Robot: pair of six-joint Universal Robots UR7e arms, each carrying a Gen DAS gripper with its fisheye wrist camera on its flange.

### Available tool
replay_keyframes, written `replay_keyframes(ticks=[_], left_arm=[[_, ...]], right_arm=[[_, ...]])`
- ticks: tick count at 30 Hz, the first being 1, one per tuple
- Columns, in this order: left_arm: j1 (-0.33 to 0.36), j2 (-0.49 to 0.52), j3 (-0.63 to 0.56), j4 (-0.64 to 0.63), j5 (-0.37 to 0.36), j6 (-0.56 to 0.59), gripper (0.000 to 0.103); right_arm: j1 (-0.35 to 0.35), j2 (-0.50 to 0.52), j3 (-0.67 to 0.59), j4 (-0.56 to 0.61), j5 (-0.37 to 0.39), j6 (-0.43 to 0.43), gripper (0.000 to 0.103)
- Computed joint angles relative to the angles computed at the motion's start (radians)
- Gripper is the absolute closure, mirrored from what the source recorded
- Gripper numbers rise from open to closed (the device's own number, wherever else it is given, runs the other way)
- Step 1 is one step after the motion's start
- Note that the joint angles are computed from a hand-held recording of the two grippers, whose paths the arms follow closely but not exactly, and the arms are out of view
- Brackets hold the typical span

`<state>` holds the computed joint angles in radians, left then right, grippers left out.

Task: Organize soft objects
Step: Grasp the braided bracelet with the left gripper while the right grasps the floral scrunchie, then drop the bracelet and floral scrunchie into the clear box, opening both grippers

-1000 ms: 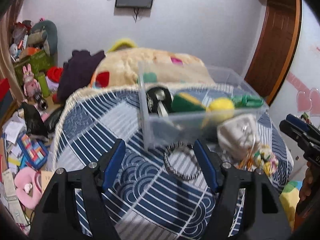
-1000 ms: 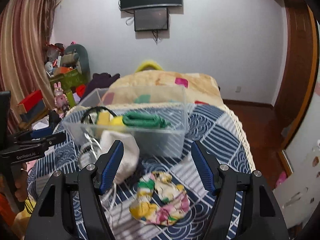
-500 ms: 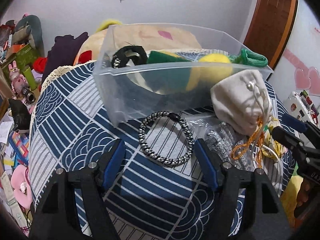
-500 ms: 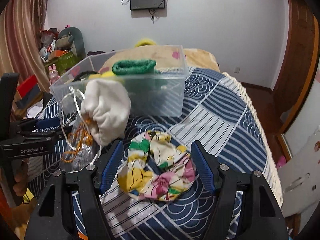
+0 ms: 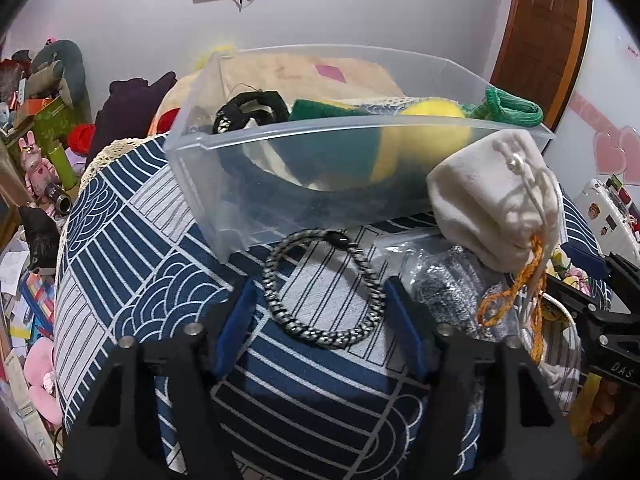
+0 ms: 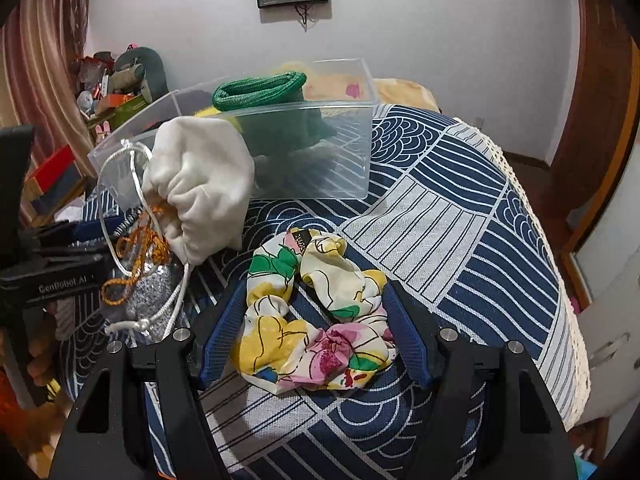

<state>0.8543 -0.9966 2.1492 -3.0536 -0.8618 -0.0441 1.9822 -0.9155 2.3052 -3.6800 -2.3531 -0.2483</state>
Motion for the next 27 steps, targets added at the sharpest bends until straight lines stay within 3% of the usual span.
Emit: replay_keyframes(ticks=[6,11,22,27], left_arm=[[0.006,-0.029,0.021,0.0,-0.01,0.003,0.07],[-0.009,-0.055,0.058,-0.006,-0.03,0.001,0.08],[-0.087,-0.105,0.139,-0.09,0.018,-0.003,0.081],[-0.107,-0.147,0.142,-0.1,-0.009,-0.007,0.081]], right_arm=[[-0.005,-0.02,0.021,-0.022,0.002,-0.01,0.072],[-0.002,-0.037,0.029,-0.037,0.006,-0.009,0.082],[0.06,-0.031,0.009,-0.124,-0.023,-0.066,0.083],[0.076,-0.031,-0.022,-0.159,-0.007,-0.11,0.083]])
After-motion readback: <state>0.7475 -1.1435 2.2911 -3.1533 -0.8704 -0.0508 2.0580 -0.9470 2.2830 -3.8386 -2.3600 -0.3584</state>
